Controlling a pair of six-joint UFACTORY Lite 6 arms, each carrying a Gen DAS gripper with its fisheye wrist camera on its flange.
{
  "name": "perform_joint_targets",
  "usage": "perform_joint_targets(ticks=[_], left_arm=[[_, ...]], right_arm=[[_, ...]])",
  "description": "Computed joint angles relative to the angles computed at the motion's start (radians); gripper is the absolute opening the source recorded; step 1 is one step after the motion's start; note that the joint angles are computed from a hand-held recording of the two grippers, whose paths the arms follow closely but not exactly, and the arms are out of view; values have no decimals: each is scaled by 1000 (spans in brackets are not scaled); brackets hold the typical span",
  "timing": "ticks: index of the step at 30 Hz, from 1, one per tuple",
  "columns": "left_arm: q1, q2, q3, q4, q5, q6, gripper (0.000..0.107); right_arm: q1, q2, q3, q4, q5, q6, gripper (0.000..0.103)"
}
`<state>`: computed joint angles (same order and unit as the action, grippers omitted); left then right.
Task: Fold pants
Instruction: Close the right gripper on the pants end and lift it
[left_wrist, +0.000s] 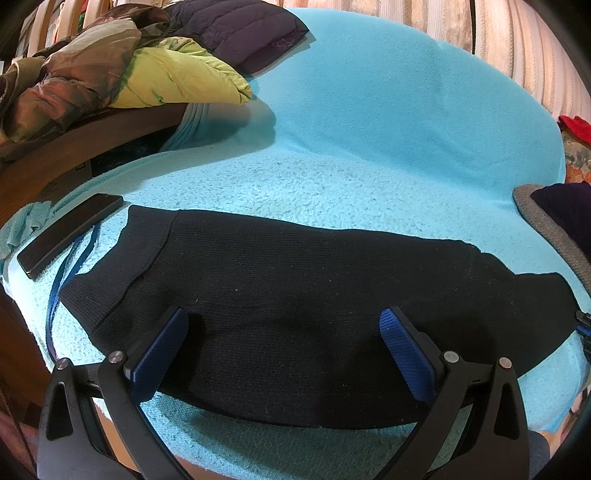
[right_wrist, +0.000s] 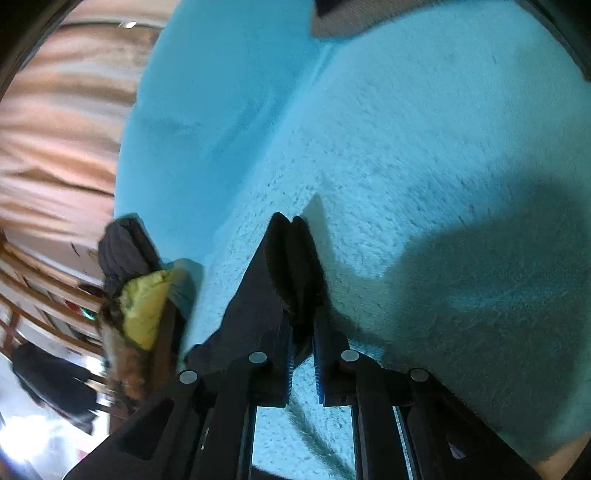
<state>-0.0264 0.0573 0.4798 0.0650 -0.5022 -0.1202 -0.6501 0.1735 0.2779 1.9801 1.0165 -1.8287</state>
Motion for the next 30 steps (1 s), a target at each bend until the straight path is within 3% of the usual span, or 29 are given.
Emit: perform_joint_targets(ticks=[7, 11, 16, 21, 30], left_arm=[[44, -10, -8, 140, -24, -146, 103], [58, -11, -7, 186, -26, -189, 103], [48, -12, -8, 159, -24, -169, 103], [45, -10, -8, 148, -25, -159, 103], [48, -9, -7, 153, -26, -163, 103]], right_arm=[[179, -205, -80, 144, -30, -37, 8], [391, -262, -50, 251, -113, -49, 8], [575, -239, 16, 353, -146, -82, 8], [798, -210, 145, 448, -246, -129, 8], [1123, -20, 452, 551, -415, -224, 8]])
